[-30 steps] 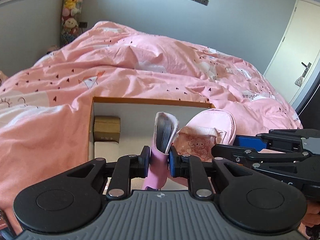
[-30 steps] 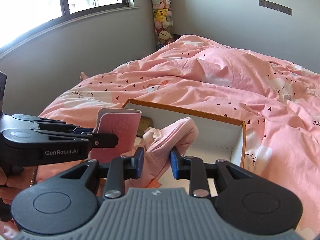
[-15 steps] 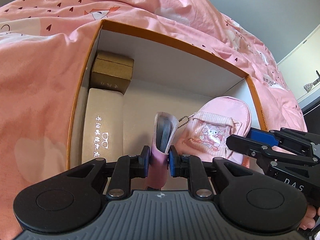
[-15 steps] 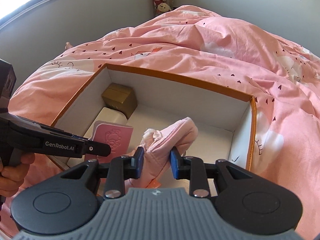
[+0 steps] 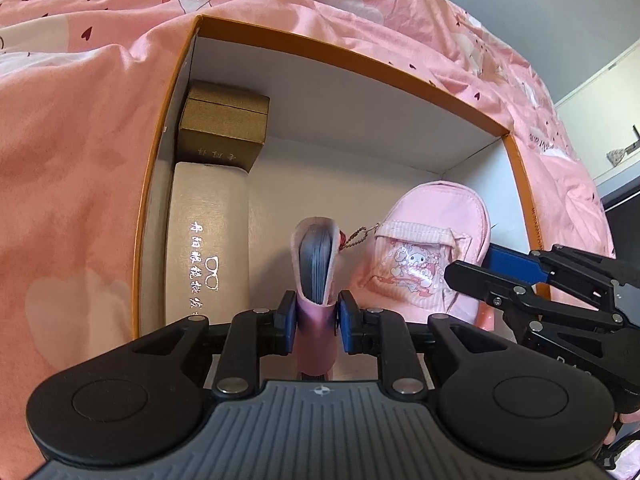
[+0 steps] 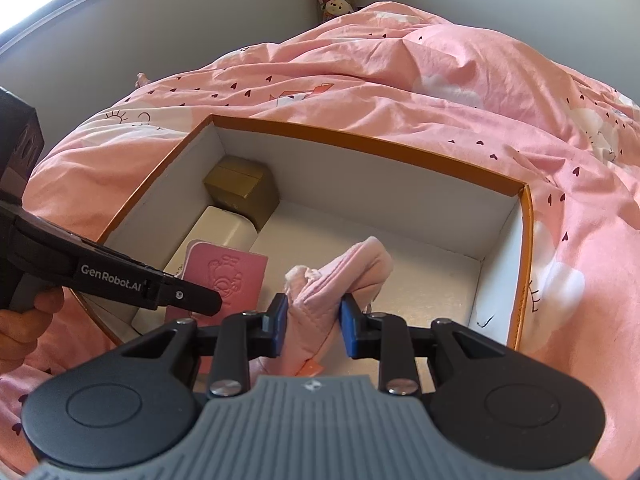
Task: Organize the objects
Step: 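Lower the pink phone case into the orange box and open the left tool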
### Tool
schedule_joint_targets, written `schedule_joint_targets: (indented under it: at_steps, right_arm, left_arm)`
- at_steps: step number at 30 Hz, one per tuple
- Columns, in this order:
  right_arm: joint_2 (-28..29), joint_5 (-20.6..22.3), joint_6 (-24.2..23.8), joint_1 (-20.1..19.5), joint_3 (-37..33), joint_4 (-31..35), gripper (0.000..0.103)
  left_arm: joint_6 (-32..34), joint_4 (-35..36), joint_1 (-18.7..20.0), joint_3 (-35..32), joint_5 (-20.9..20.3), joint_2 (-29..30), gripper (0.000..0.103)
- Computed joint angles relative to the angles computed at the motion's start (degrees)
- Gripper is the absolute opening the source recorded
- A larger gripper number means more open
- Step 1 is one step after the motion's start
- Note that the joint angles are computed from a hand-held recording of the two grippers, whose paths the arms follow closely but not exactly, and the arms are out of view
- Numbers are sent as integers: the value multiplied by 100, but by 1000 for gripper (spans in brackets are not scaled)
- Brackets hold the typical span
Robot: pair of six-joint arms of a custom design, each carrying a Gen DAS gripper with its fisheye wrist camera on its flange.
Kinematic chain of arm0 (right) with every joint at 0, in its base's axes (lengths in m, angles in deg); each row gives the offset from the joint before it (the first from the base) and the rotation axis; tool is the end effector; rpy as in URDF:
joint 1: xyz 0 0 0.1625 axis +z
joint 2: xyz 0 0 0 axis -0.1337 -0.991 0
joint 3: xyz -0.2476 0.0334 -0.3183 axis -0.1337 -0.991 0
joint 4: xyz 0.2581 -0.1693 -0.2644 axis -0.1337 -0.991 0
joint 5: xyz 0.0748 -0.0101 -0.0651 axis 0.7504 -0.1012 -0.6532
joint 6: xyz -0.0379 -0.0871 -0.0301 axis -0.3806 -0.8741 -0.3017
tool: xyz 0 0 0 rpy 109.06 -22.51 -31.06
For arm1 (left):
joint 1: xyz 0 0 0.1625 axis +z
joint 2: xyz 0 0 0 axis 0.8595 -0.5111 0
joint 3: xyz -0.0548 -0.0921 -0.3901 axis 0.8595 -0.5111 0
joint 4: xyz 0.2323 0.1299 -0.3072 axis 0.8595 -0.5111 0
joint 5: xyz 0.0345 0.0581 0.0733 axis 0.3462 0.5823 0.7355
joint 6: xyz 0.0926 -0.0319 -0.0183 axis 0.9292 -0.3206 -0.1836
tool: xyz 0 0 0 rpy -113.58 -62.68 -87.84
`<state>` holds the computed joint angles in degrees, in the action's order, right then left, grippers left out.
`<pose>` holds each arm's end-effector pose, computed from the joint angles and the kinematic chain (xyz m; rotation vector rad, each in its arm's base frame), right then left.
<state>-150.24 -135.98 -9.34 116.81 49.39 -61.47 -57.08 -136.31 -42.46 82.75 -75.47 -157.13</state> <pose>0.2148 -0.3288 0.2936 1.0624 -2.4499 0.4802 -0.2893 -0.2790 0.1480 -0.0572 2.6779 -0.6139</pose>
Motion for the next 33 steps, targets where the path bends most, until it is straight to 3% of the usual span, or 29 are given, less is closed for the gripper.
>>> schedule_joint_targets:
  at_steps: [11,18,22,30,33]
  right_arm:
    - [-55,10,-212,-18,29,-35,30]
    - [-151,22,-490,-47,-73,110,30]
    - [-168,-51,-657,-17,-184,145,30]
    - [-66,-143,-811,-41,-154,105,30]
    - [6,-158,-888,-49,-95,61,30]
  left_arm:
    - [720,1158,138,-726,-221,462,31]
    - [1310,-360,418,-237,-414,378,24]
    - [1550,-1585,722,57,-823,389,24]
    - [1209,-357,695,-391,-663,604,35]
    - [1200,418,578,-710,-506,773,38]
